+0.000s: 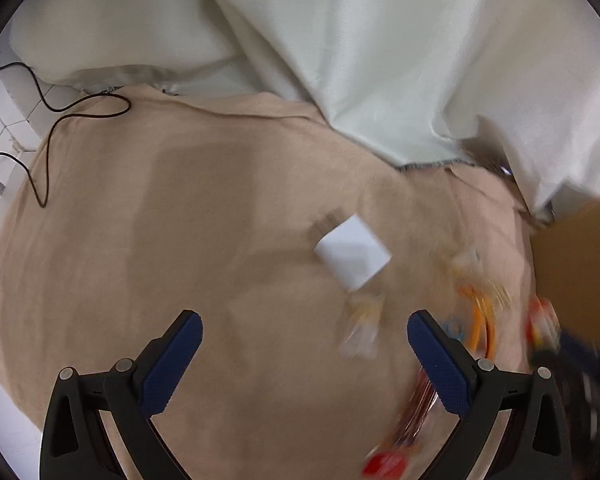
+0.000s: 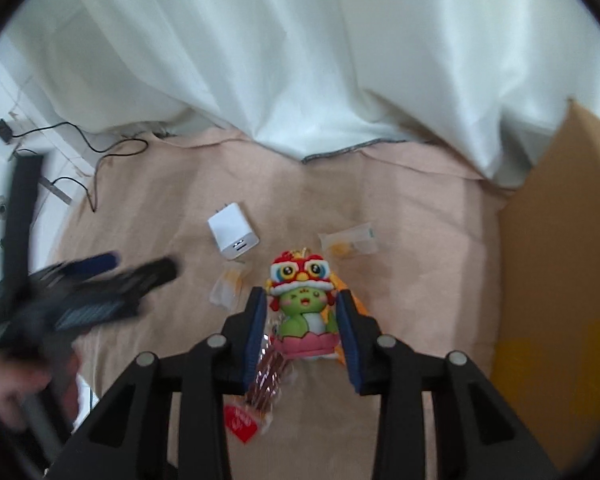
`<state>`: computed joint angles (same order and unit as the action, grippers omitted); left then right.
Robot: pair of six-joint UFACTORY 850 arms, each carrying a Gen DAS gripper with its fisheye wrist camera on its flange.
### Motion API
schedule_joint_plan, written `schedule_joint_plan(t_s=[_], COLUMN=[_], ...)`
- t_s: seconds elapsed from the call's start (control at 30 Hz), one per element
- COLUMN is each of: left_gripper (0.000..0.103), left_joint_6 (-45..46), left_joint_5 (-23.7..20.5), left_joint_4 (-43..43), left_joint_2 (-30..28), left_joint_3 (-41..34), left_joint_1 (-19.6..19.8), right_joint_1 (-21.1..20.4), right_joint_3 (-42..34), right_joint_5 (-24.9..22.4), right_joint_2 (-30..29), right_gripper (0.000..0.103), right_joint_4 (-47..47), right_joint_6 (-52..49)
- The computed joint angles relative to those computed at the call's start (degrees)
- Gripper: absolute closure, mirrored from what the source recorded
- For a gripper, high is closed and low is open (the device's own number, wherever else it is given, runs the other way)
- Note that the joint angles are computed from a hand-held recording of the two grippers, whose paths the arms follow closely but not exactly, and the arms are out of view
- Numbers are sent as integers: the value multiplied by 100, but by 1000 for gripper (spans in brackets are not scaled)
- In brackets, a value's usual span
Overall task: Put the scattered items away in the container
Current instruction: 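Grasp the lion-head keychain with orange strap using the right tool, then grasp the white charger with the left tool while the right tool holds the keychain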
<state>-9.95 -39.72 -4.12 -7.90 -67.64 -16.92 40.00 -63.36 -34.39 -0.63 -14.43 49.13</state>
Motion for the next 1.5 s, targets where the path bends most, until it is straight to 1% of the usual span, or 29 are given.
schedule_joint_plan(t_s=[0.03, 0.1, 0.17, 0.27, 0.4, 0.43, 0.47, 0.5, 0.53, 0.57, 0.6, 0.63, 0.77, 0.87, 0.97, 1.1, 1.2, 1.27, 1.4, 1.5], left_gripper=[0, 0, 0, 0, 3, 10, 21, 26, 34, 50, 54, 57, 58, 59, 60, 60, 60, 60, 60, 60], left_joint_6=[-376, -1096, -1482, -1381, -1489, -1518, -1531, -1607, -1636, -1554, -1441, -1396, -1018, -778, -368, 232, 582, 773, 686, 835], left_joint_5=[-31, -34, 15, 31, -48, -52, -30, -47, -154, -300, -291, -183, 123, 357, 545, 704, 683, 619, 523, 362], left_joint_4=[221, 679, 952, 785, 644, 561, 512, 601, 689, 670, 576, 575, 275, 229, 153, 39, -5, -162, -68, -239], left_joint_2=[-124, -336, -483, -697, -946, -982, -1002, -1024, -1081, -1159, -1163, -1119, -1004, -805, -476, 116, 597, 816, 1274, 1560], left_joint_3=[-117, -311, -428, -575, -722, -725, -719, -728, -773, -833, -818, -756, -566, -373, -147, 186, 416, 514, 703, 768], left_joint_1=[-91, -258, -363, -428, -471, -464, -462, -482, -505, -513, -499, -495, -388, -308, -200, -81, -35, 24, 6, 64], right_joint_1=[46, 91, 137, 207, 187, 179, 176, 171, 160, 139, 108, 94, 88, 103, 123, 138, 173, 186, 191, 205], right_joint_3=[-64, 2, 77, 292, 434, 458, 484, 500, 506, 518, 530, 530, 553, 518, 457, 360, 287, 252, 202, 195], right_joint_5=[1, 39, 69, 79, 151, 167, 169, 168, 164, 185, 215, 218, 238, 262, 277, 332, 329, 312, 281, 274], right_joint_2=[-54, 32, 95, 292, 390, 413, 448, 469, 478, 482, 492, 498, 551, 525, 502, 481, 477, 476, 484, 559], right_gripper=[63, 63, 63, 63, 63, 63, 63, 63, 63, 63, 63, 63, 63, 63, 63, 63, 63, 63, 63, 63], right_joint_4=[-55, -28, -63, -271, -172, -176, -190, -199, -201, -185, -114, -78, -49, -72, -34, -27, -92, -92, -69, -125], right_joint_6=[100, 206, 321, 511, 492, 488, 493, 482, 471, 456, 390, 355, 353, 319, 198, 65, 62, 71, -5, 73])
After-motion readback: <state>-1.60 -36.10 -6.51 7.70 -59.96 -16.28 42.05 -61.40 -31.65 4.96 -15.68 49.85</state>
